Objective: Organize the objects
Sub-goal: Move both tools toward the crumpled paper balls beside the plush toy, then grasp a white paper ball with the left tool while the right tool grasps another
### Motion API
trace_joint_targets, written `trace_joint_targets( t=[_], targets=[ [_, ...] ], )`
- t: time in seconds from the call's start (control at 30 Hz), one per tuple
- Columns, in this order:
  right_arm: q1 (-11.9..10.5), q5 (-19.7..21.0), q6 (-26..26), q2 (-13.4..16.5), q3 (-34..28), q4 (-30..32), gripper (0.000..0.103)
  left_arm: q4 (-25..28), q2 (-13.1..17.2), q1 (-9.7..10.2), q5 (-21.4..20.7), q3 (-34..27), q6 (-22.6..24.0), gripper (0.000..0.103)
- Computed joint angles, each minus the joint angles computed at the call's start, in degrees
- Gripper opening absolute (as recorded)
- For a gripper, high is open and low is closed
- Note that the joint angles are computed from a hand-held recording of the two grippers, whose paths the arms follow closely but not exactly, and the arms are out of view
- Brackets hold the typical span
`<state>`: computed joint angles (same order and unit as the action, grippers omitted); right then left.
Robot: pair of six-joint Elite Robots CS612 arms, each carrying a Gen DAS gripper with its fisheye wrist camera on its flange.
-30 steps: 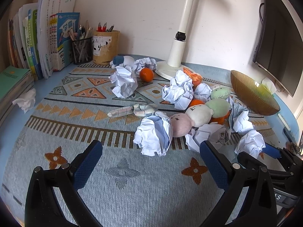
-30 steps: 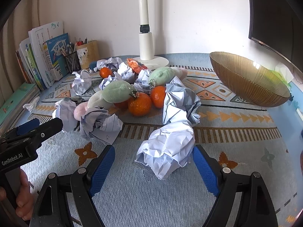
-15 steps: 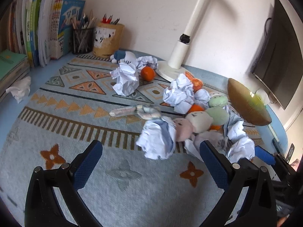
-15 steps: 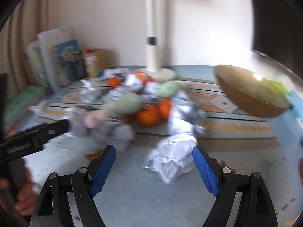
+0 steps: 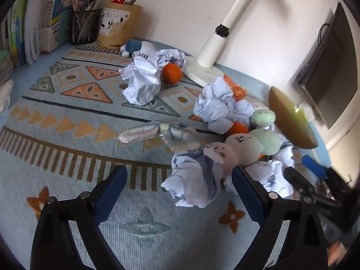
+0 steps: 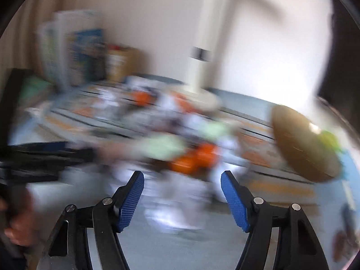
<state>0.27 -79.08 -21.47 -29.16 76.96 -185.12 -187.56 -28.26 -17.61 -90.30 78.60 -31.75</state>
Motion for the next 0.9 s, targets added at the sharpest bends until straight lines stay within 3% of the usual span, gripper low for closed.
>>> trace_joint_targets(
  t=[0.03,0.13,0.23,0.3,0.43,0.57,0.63,0.7,0.77,0.9],
  targets=[
    [-1.3,3.5,3.4,-0.4,0.1,1.0,0.069,-0.3,0.0,-0.01,0.1,0.1,0.0,0.093],
    [-2.7,7.1,7.0,-1.5,1.6,-0.3,0.069,-0.2,0.0,0.05,-0.4,0.1,-0.2,0.093],
    [-2.7,14.0,3.2,-2.9,3.9,0.5,0.069,-0.1,0.0,-0.11,0.3,0.1,-0.2,0.093],
    [-1.9,17.5,-1.3,-3.5,4.5,4.7,0.069,-0.2,0.0,-0.1,0.2,0.0,-0.1,0.093],
    [0.2,14.1,-5.0,-1.8,1.5,10.8,0.069,-0.5,0.1,-0.1,-0.1,0.0,0.2,0.088],
    [0.7,12.1,-4.8,0.5,-2.8,15.9,0.069,1.1,0.2,-0.11,-1.1,-0.7,1.0,0.076],
    [0.6,13.3,-4.8,1.1,-4.0,17.6,0.064,1.4,0.4,-0.06,-2.0,-1.0,1.6,0.065],
    [0.5,13.7,-4.7,1.3,-3.7,15.5,0.053,0.6,0.7,0.18,-4.0,-1.2,1.8,0.047],
    [0.2,14.6,-5.2,1.1,-3.6,16.1,0.048,-0.4,0.6,0.27,-4.9,-0.9,2.3,0.038],
    [-0.9,18.4,-4.4,-0.3,-0.7,12.9,0.046,-1.4,-0.6,-0.18,-4.7,1.2,3.1,0.037]
  ],
)
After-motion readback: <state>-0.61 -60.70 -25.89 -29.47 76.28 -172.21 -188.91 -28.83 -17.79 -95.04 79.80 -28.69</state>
